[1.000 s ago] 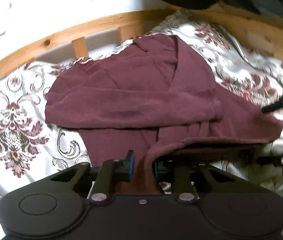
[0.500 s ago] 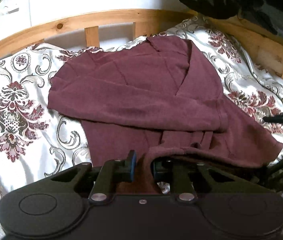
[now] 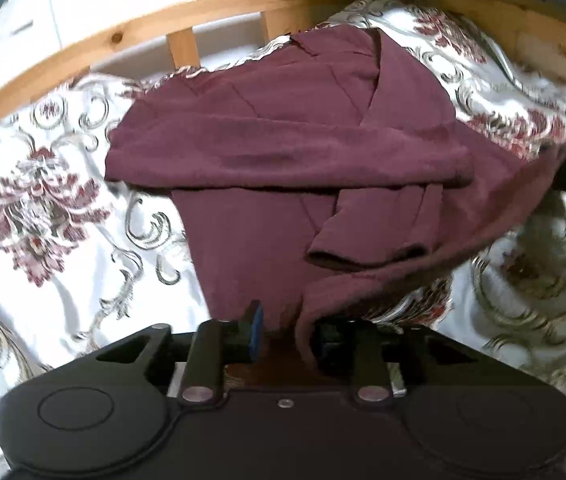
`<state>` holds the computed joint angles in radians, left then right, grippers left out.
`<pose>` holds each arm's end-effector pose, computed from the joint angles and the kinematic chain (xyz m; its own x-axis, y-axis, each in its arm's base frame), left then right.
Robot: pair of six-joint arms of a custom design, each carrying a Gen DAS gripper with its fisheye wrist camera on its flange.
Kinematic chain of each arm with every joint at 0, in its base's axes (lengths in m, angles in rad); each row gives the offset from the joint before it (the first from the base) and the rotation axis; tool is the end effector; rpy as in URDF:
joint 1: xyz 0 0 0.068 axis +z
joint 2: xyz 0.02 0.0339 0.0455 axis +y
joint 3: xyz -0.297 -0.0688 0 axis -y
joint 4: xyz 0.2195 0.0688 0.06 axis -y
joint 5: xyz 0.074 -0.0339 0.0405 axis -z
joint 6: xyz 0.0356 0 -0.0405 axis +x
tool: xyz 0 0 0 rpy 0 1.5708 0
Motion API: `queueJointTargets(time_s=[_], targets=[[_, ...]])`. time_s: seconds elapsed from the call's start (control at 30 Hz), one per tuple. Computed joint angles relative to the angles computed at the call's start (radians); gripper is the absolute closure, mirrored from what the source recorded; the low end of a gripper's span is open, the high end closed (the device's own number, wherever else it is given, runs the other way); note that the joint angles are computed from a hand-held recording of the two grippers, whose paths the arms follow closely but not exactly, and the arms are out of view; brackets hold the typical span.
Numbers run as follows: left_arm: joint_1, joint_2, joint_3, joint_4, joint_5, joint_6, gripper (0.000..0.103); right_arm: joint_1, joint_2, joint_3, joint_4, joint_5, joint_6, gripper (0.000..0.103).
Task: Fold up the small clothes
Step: 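Grasp the shirt hem with the left tool while the right tool grasps the hem, then lift the hem with both tools and fold it toward the collar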
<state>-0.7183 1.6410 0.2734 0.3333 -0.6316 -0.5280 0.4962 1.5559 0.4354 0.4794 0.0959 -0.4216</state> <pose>0.1617 -0.1134 0.1186 -0.7121 0.0824 -0.6972 -0.0635 0.9815 0.1809 0.2240 0.1174 0.1735 -0.3136 -0.6330 -0.7078 -0.5861 0.7155 -0.3802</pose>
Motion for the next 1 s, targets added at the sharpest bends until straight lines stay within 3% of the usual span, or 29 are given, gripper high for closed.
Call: queueJointTargets(time_s=[0.2, 0.27, 0.4, 0.5, 0.67, 0.8, 1.0], targets=[[-0.027, 0.001, -0.011, -0.018, -0.051, 0.007, 0.059, -0.028, 0.013, 0.027, -0.033, -0.015, 0.036, 0.087], [-0.042, 0.0, -0.02, -0.012, -0.067, 0.019, 0.065, -0.021, 0.013, 0.023, -0.027, -0.01, 0.035, 0.089], [-0.091, -0.008, -0.033, 0.001, -0.093, 0.035, 0.087, -0.019, 0.005, 0.017, -0.022, -0.015, 0.047, 0.089], [-0.122, -0.001, -0.033, 0.007, -0.112, -0.005, 0.097, -0.025, -0.008, 0.002, 0.001, -0.024, 0.06, 0.09], [-0.178, -0.024, -0.056, 0.025, -0.159, -0.113, 0.098, 0.004, -0.034, -0.049, 0.067, 0.042, 0.031, 0.095], [-0.249, -0.091, -0.055, -0.06, -0.223, -0.178, 0.098, 0.033, -0.094, -0.101, 0.112, 0.077, 0.017, 0.096], [-0.373, -0.277, -0.072, -0.239, -0.28, -0.299, 0.099, 0.04, -0.266, -0.142, 0.036, 0.064, 0.064, 0.096]])
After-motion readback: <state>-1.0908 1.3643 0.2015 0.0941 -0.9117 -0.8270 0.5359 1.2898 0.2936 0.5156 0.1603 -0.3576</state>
